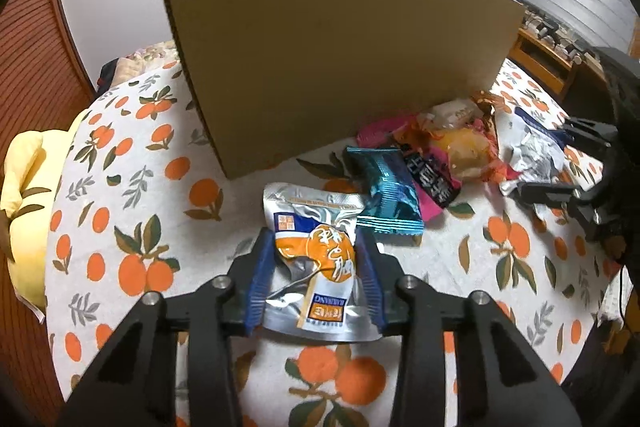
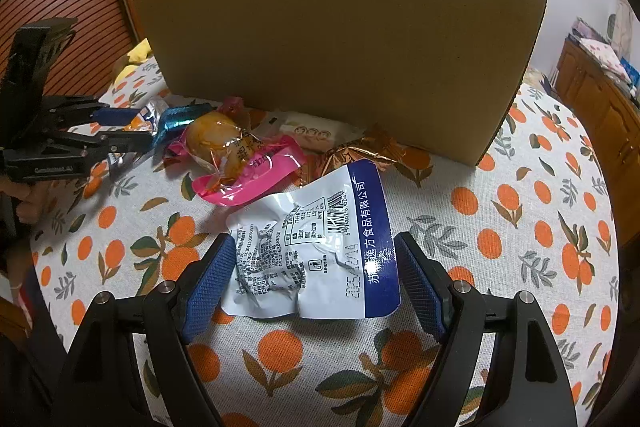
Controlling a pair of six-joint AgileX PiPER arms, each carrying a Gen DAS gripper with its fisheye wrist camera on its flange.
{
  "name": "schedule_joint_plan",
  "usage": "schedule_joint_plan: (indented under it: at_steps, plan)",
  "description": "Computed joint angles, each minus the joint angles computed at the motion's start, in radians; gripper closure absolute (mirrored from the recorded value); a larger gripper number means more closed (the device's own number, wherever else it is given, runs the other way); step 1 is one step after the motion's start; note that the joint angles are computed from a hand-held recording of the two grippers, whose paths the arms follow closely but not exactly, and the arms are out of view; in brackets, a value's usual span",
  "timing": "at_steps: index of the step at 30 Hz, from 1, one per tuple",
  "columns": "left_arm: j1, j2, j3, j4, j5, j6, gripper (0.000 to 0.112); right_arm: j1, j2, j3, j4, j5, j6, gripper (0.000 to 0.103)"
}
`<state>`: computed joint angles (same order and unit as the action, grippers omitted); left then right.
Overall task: Organize snacks
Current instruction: 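Close left tool on silver-orange pouch while right tool grasps white blue-striped pouch, then lift the silver-orange pouch and white blue-striped pouch over the box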
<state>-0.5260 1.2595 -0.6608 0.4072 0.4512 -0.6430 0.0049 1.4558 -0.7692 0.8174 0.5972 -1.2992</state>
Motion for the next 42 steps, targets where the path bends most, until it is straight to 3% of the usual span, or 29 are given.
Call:
schedule_joint_plan:
  at_steps: [7,19,29,34,37,38,42]
  plan:
    - [-0.089,-0.098,0.064,0.136,0.063,-0.192,0.077,0.0,-0.001,0.001,0.0,0.001,0.001,0.021]
    - [-0.099,-0.242,0.095,0.176,0.111,-0.267,0.076,0.001,-0.001,0.001,-0.003,0.0,0.004,0.021]
    - [-0.175,-0.222,0.055,0.245,0.113,-0.365,0.076,0.004,0.0,-0.009,-0.031,0.026,0.011,0.021]
    - [-0.226,-0.211,0.04,0.285,0.122,-0.426,0.076,-0.011,-0.025,0.016,0.004,0.064,-0.043,0.041]
    - [-0.247,-0.209,0.033,0.303,0.132,-0.449,0.076,-0.03,-0.047,0.036,0.036,0.081,-0.079,0.072]
    - [-0.256,-0.209,0.029,0.308,0.137,-0.457,0.076,-0.029,-0.058,0.046,0.037,0.068,-0.079,0.077]
    - [-0.277,-0.211,0.02,0.317,0.149,-0.468,0.076,-0.054,-0.081,0.07,0.079,0.065,-0.118,0.077]
